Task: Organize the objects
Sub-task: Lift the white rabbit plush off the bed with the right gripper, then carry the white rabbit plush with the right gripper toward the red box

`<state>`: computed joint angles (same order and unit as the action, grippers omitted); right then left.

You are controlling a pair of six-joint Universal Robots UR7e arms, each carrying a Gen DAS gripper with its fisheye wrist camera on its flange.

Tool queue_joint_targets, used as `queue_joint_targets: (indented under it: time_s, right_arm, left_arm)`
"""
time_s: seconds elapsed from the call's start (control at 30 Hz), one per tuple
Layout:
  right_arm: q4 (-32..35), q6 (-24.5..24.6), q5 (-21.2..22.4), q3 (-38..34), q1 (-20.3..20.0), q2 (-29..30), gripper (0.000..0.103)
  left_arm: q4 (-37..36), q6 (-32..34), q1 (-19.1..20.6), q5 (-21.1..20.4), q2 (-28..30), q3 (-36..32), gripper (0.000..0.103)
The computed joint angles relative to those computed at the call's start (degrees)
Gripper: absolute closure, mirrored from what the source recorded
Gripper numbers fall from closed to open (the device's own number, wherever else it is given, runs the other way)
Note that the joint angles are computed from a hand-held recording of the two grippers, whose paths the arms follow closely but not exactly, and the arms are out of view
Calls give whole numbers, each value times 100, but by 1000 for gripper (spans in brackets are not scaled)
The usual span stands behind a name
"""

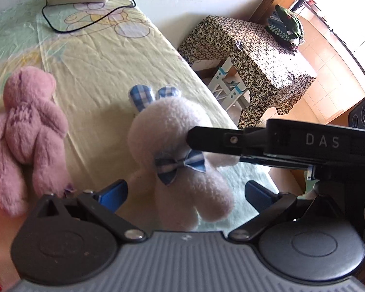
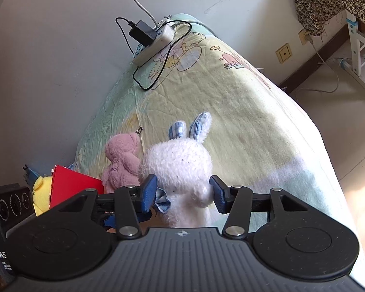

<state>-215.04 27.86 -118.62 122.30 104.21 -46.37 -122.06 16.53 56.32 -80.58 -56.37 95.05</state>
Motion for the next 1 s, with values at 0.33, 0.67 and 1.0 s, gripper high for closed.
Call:
queue_joint_targets:
  time_s: [0.33, 0.67, 1.0]
  right_arm:
    - [97, 127, 739, -95, -260, 79, 48]
    - [205, 27, 657, -124, -136, 71, 52]
    - [377, -101, 754, -146, 106, 62, 52]
  left_arm:
    - [-77, -20, 8, 142, 222, -138, 13]
    - [-122, 30, 39, 47, 61, -46, 19]
    - [-334, 24, 9, 171, -448, 353, 20]
